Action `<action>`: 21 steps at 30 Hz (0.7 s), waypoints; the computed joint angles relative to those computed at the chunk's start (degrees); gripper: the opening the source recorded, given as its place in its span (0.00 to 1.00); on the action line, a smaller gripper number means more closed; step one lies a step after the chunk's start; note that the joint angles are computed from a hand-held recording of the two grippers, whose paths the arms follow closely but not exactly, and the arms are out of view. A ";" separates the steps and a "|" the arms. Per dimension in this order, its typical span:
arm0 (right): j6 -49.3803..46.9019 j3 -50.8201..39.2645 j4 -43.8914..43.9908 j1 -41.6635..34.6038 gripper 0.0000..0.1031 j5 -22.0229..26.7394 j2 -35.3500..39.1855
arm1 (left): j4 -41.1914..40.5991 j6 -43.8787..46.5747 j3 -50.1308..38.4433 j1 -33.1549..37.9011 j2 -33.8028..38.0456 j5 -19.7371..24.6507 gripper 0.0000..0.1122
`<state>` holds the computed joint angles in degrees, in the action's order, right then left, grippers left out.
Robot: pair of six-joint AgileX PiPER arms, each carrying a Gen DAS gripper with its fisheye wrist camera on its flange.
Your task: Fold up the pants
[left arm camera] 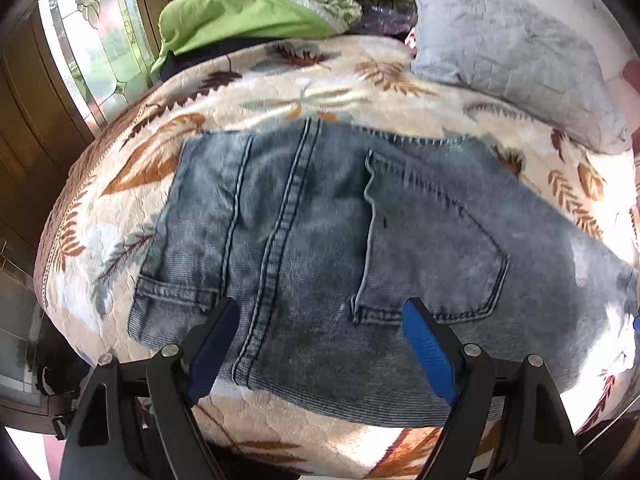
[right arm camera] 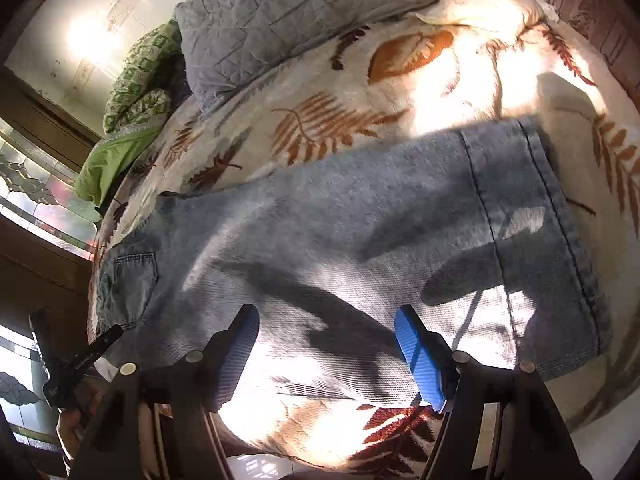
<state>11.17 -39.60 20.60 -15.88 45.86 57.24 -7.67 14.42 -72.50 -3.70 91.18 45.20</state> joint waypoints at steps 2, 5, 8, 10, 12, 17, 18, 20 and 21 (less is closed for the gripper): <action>3.53 -5.93 -4.68 3.60 0.71 0.85 0.96 | -2.83 1.17 -0.37 0.31 -1.20 -1.49 0.75; 3.78 -14.73 -4.31 7.69 0.71 1.02 6.66 | -3.37 1.00 -1.45 -0.52 0.32 -1.85 0.75; -0.94 -22.51 -0.02 13.43 0.71 -2.01 15.46 | 4.29 -5.37 -0.27 -2.66 3.41 -4.51 0.75; -6.03 -28.51 5.38 15.63 0.71 -2.37 23.51 | 4.51 -5.13 0.42 -2.15 5.21 -5.65 0.75; -8.06 -35.93 7.12 17.67 0.68 -1.25 31.82 | 3.98 -3.97 2.06 -2.01 4.92 -8.53 0.80; -4.53 -57.84 1.47 20.84 0.62 5.95 51.83 | 2.67 -2.36 2.60 -1.86 5.25 -10.09 0.86; -4.02 -62.26 0.87 21.09 0.59 8.11 55.51 | 2.27 -2.00 2.40 -1.77 5.41 -9.91 0.86; -2.93 -69.78 -1.43 21.90 0.56 11.80 61.62 | 1.47 -1.21 2.12 -1.55 5.59 -9.59 0.87; -2.40 -73.00 -2.49 22.28 0.53 13.50 64.13 | 0.89 -0.64 1.86 -1.36 5.77 -9.34 0.87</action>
<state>8.77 -112.60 18.11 6.39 59.36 121.38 -6.79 13.78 -70.64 -5.06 96.95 35.87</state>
